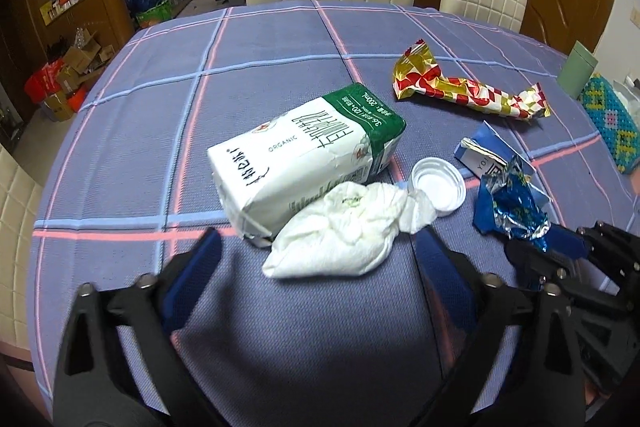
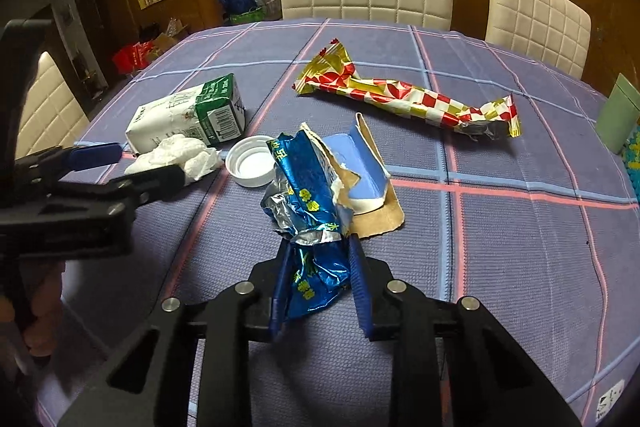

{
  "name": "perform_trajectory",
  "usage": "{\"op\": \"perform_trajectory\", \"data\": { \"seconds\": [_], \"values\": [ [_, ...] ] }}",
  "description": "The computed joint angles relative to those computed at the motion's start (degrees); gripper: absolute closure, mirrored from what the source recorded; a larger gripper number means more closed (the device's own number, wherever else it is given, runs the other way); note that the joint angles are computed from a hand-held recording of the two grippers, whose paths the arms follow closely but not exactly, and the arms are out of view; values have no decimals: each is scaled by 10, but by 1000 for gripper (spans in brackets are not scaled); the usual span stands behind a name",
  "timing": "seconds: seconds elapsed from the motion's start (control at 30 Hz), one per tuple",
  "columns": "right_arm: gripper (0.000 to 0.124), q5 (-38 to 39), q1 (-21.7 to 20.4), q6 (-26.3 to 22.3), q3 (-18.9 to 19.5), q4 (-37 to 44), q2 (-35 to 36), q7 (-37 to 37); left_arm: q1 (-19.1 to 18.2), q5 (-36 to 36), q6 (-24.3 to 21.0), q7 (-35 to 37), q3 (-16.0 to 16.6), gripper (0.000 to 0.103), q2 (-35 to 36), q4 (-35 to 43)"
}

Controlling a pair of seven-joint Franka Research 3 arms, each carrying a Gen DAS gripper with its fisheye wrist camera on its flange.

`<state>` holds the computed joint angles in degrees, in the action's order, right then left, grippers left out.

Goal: Collect trash
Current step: 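Grasp the white tissue with the left tool while the right tool grasps the blue foil wrapper, then carry the tissue and foil wrapper to the clear bin and release them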

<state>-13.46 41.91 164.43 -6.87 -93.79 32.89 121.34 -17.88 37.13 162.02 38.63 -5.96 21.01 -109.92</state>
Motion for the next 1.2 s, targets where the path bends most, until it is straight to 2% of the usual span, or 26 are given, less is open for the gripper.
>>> {"op": "perform_trajectory", "data": {
  "seconds": [0.03, 0.13, 0.27, 0.37, 0.57, 0.77, 1.2],
  "values": [
    [97, 1, 0, 2, 1, -4, -2, 1, 2, -5, -4, 4, -2, 24, 2, 2],
    [97, 7, -4, 4, 5, -7, -4, -3, 11, -22, 3, 21, -10, 31, 4, 2],
    [97, 14, -9, 3, 13, -9, -7, -15, 21, -44, 21, 51, -22, 61, -4, -12],
    [97, 15, -6, 1, 13, -13, -10, -16, 6, -31, 17, 46, -9, 68, -15, -20],
    [97, 5, 8, 2, 6, -24, -24, -4, -4, 15, 18, 11, 2, 71, -53, -59],
    [97, -28, 28, -1, -3, -31, -45, 19, 4, 68, 25, -34, 1, 72, -103, -103],
    [97, -129, 57, -28, 8, -25, -78, 83, 70, 154, 41, -113, -41, 72, -238, -221]
  ]
}}
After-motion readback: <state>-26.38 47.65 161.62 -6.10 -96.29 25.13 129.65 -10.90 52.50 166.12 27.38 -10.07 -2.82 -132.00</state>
